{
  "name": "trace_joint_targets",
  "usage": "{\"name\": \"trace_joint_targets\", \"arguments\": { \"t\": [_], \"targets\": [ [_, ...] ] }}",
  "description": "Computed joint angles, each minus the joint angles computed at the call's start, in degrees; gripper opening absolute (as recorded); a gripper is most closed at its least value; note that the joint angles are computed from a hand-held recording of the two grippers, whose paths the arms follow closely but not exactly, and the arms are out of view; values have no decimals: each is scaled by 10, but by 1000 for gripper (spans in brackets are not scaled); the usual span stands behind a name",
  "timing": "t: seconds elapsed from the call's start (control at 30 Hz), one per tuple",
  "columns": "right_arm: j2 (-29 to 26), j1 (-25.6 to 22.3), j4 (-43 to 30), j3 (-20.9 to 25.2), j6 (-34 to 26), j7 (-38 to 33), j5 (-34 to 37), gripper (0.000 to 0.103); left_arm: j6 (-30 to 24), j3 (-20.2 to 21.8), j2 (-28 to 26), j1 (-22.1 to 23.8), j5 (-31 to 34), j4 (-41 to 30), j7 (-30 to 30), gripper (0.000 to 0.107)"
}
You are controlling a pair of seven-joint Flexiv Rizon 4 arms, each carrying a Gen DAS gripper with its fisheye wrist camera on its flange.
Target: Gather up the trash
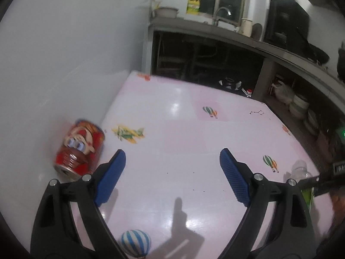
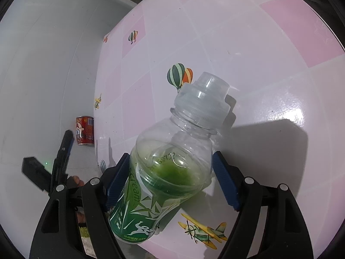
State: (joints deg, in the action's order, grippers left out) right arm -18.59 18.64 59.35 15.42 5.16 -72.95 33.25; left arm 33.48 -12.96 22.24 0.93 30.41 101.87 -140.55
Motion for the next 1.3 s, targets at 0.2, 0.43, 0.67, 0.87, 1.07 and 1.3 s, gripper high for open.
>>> {"name": "trace_joint_targets", "arguments": {
  "t": [0.2,0.43,0.67,0.87,1.07,1.3],
  "targets": [
    [-4,-2,-1,1,1,-5,5,75,-271,-111,-37,59,156,-101,69,85],
    [4,-1,13,2,15,-21,2,75,-428,-107,-133,48,176,-178,178,85],
    [3,-4,10,1,11,-24,11,75,-465,-58,-184,18,152,-214,177,86],
    [2,-9,7,1,5,-26,20,75,-432,-7,-171,-24,125,-204,150,86],
    [2,-9,9,2,8,-27,22,75,-396,25,-173,-76,95,-219,151,86],
    [2,-9,8,2,6,-24,23,75,-249,73,-145,-97,-39,-167,127,86]
  ]
}}
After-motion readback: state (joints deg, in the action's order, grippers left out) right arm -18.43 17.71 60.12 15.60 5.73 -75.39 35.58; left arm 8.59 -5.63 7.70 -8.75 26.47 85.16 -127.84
